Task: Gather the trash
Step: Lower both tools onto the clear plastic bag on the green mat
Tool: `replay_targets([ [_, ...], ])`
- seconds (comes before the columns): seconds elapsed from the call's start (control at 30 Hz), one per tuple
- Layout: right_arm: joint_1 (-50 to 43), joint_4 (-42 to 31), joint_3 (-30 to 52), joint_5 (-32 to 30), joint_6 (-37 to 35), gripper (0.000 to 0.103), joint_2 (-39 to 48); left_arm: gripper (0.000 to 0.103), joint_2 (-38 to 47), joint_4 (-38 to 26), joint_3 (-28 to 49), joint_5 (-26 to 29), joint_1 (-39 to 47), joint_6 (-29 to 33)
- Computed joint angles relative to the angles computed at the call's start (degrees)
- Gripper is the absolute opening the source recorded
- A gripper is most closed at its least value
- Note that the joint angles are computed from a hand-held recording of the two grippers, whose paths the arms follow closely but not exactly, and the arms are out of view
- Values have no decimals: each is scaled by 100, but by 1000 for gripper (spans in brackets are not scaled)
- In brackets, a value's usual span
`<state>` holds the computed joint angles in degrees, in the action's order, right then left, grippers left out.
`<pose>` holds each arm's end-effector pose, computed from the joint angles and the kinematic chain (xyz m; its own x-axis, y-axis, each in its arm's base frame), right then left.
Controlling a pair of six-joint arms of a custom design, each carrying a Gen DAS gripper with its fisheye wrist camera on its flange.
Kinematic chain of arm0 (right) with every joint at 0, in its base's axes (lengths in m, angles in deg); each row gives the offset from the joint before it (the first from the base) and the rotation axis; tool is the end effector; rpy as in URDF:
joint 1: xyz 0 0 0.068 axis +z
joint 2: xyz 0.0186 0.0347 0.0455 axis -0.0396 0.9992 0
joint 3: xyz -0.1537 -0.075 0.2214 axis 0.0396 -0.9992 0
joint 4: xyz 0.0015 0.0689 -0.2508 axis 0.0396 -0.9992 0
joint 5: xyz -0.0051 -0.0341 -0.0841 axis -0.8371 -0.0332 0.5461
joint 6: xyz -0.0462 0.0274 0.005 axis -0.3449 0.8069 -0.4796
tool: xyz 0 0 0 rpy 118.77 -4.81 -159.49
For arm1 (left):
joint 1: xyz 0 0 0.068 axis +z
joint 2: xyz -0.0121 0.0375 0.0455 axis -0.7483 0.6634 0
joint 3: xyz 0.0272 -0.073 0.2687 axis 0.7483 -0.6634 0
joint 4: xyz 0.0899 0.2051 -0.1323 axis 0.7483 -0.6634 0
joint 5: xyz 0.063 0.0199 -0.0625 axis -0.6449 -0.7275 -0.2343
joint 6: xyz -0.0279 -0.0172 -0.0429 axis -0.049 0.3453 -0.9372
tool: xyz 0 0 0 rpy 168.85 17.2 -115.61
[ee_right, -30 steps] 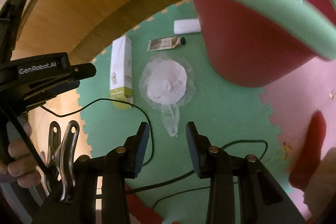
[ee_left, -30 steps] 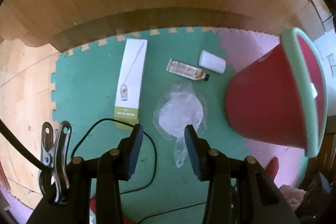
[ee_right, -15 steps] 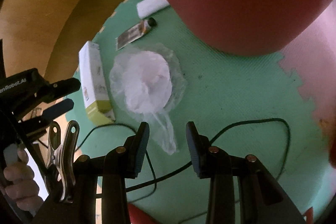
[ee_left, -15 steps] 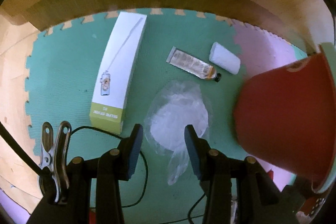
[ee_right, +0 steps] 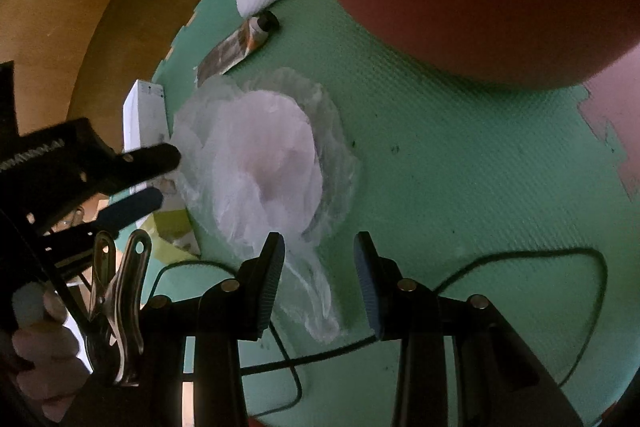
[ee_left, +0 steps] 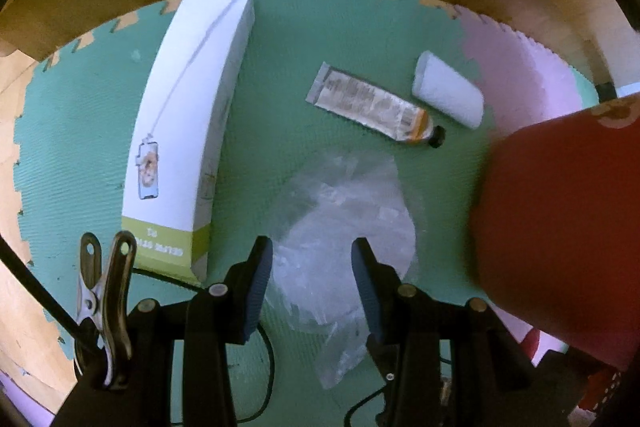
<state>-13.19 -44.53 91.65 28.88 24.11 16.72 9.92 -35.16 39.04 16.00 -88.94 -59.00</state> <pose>0.1719 -0.0172 0.2036 -0.9984 0.0513 -0.0216 0.0364 0.8958 0.4429 0.2242 -0.1919 0.2639 -0.8253 -0.5641 -0.0244 -0.5570 0.8205 -0.1289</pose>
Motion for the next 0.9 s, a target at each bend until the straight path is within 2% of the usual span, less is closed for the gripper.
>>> replay_targets([
  [0.33,86,610,-170,-53,36,37,323,43,-120,712,-772,242,139,-196],
  [0.57,165,616,-119,-189,-26,36,422,44,-72,1061,-1105,420,123,-373],
  [0.87,125,472,-65,-131,-242,35,460,44,52,946,-981,245,-45,-496],
  [0.9,220,533,-82,-101,-153,31,451,40,126,937,-915,213,-96,-526],
])
